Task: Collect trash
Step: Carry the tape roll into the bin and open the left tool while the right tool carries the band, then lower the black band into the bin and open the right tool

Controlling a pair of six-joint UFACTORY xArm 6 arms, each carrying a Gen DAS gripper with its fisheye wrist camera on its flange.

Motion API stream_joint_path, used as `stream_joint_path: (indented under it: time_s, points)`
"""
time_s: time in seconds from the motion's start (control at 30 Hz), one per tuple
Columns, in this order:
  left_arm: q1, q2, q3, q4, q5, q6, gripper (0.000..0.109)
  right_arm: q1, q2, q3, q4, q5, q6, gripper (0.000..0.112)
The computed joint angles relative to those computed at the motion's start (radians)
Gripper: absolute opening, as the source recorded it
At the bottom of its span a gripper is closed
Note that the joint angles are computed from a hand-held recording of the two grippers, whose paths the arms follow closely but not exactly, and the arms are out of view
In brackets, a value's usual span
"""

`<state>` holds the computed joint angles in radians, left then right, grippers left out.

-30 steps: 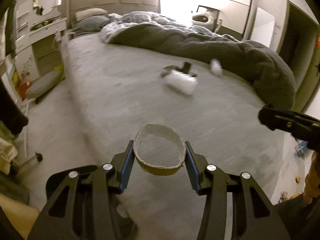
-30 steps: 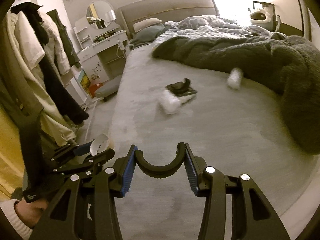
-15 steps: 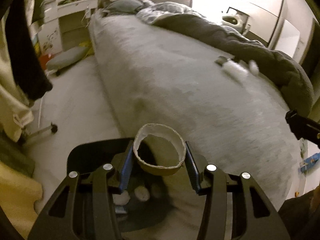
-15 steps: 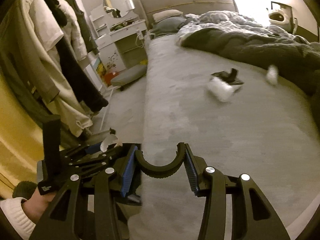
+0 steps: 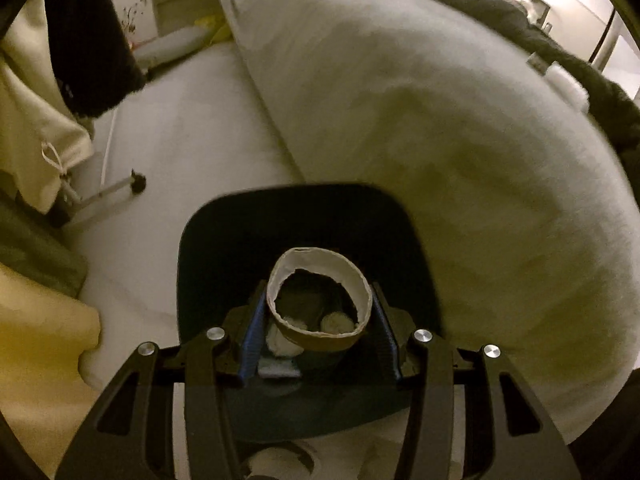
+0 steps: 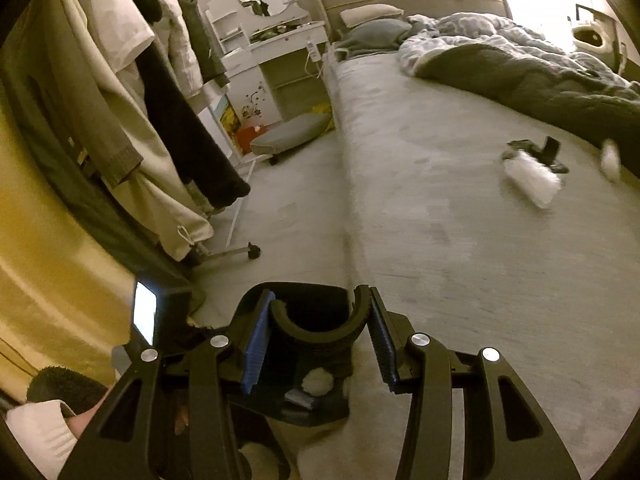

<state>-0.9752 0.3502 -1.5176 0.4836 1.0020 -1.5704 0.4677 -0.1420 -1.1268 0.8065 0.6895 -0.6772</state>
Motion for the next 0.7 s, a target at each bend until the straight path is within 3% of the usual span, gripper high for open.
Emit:
stream_joint_path:
  time_s: [0.47,0.7]
  points:
    - [0.037,-0.041,0.187,-0.183,-0.153,0.075,0.052,0.098,0.108,-0.082,-0.064,0.001,0.053,0.047]
    - [0.043,-0.09,0.273,-0.188,-0.219,0.055,0.077,0.136,0.176,-0.13,-0.115,0.012,0.106,0.047]
